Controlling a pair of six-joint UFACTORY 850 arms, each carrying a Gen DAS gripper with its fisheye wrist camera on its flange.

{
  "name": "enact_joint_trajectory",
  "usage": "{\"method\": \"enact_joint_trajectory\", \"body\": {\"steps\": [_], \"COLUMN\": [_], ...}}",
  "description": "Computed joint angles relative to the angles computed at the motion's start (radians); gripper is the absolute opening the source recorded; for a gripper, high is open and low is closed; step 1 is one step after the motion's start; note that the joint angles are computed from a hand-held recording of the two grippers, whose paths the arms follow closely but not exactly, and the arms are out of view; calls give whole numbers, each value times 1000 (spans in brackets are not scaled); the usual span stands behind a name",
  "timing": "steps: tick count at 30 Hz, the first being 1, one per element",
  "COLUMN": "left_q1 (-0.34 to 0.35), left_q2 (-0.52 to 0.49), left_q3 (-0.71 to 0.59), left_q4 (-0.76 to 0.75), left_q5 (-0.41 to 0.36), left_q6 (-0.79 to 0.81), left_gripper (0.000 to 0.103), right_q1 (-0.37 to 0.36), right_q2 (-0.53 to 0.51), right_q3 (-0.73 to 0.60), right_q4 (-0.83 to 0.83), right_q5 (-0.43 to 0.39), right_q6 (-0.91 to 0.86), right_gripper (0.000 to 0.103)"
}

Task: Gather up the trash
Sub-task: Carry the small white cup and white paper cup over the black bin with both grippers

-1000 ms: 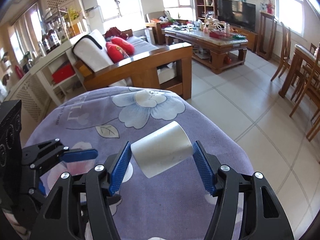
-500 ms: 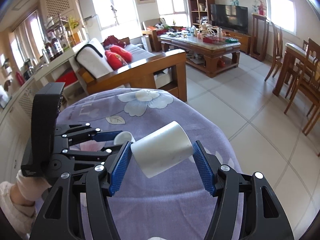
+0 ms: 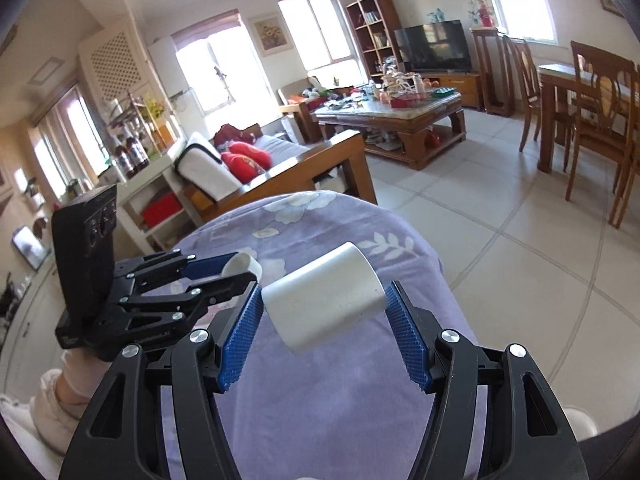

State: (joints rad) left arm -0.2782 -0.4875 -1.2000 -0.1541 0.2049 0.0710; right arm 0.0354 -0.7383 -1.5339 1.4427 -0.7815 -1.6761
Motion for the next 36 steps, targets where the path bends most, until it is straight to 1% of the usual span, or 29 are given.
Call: {"method": "enact_joint_trajectory", "body": {"steps": [2, 3, 6, 8, 12, 14, 15, 21, 26, 27, 31, 32, 35, 36], "left_q1": [-42, -59, -109, -145, -191, -208, -218, -275, -308, -313, -330, -334, -346, -347], "left_q2": [16, 20, 25, 12, -30, -56, -74, -163, -238, -259, -339, -363, -411, -432], "left_q3": [14, 20, 23, -1, -51, -83, -105, -211, -299, -328, -433, -465, -531, -561], "left_q4": [-80, -82, -5, 10, 133, 237, 314, 608, 871, 955, 1196, 1270, 1422, 1502], "left_q5": [23, 36, 62, 67, 63, 57, 54, 48, 66, 68, 71, 69, 61, 57], "left_q6": [96, 103, 37, 31, -78, -177, -254, -543, -804, -888, -1132, -1207, -1360, -1440], "left_gripper": [36, 36, 36, 36, 36, 36, 36, 36, 36, 36, 36, 36, 36, 36], "right_q1": [-45, -69, -136, -181, -277, -323, -349, -482, -569, -582, -626, -635, -659, -661], "right_q2": [44, 71, 123, 156, 198, 207, 211, 199, 166, 154, 110, 98, 72, 69], "right_q3": [69, 111, 194, 244, 318, 344, 354, 383, 382, 375, 349, 342, 330, 329], "right_q4": [36, 60, 91, 109, 131, 140, 141, 152, 163, 163, 162, 161, 155, 158], "right_q5": [-22, -25, -50, -55, -73, -79, -83, -103, -86, -83, -72, -71, -64, -57], "right_q6": [-37, -66, -106, -133, -172, -187, -190, -207, -213, -207, -187, -182, -179, -178], "right_gripper": [63, 63, 63, 63, 63, 63, 63, 63, 63, 63, 63, 63, 63, 63]}}
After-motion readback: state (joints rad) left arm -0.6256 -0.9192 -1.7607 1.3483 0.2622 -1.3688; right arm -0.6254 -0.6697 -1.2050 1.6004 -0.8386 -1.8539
